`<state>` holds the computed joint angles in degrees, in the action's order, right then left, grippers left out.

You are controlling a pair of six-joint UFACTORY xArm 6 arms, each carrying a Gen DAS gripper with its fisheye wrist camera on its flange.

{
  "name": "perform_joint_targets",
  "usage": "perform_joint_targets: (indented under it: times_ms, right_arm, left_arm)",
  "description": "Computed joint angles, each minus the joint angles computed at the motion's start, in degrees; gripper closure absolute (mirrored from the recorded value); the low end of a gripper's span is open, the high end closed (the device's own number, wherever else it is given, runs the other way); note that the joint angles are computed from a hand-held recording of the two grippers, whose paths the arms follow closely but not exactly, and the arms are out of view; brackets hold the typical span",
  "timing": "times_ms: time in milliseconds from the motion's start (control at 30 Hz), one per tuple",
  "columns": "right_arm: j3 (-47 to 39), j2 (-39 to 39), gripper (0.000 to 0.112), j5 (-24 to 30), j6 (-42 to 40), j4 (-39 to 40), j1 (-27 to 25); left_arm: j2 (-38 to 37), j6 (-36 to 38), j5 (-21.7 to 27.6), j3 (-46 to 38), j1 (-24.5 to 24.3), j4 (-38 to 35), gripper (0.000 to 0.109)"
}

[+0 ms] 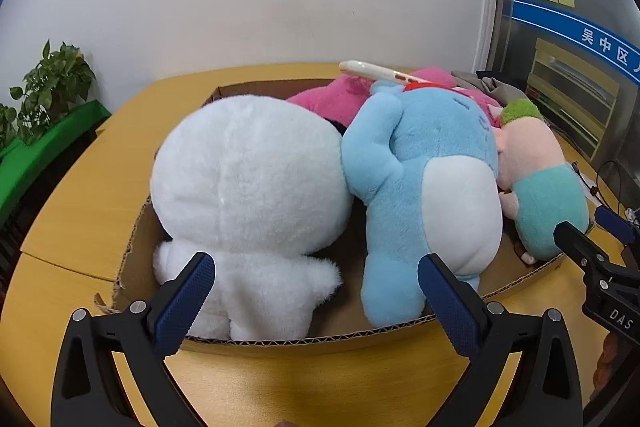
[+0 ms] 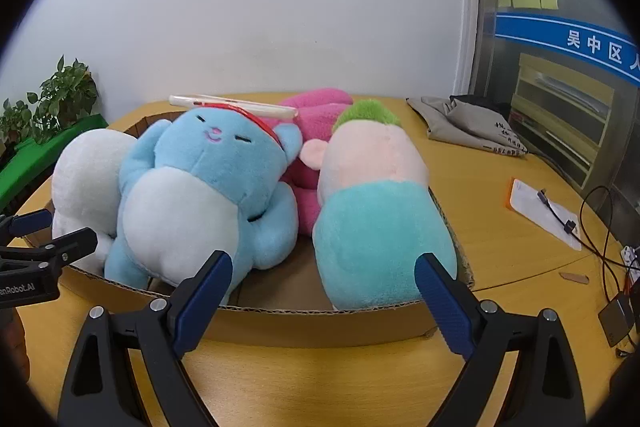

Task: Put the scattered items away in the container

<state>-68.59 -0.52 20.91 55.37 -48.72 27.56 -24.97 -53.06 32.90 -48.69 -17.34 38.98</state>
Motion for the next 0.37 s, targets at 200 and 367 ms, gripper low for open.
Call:
perform_joint_targets:
  times_ms: [200,367]
  right_arm:
    - [0.2,-1.3,0.019,0.1,-0.1,-0.3,0.9]
    - [1.2,-2.5,0.019,0.2,0.0,0.4,1.5]
  left_arm:
    - [-0.9,0.8,0.4,0.1,-0.4,-2.2,0.006]
    - [-2.0,-3.1,5.1,-0.3,-2.4,1.1,0.006]
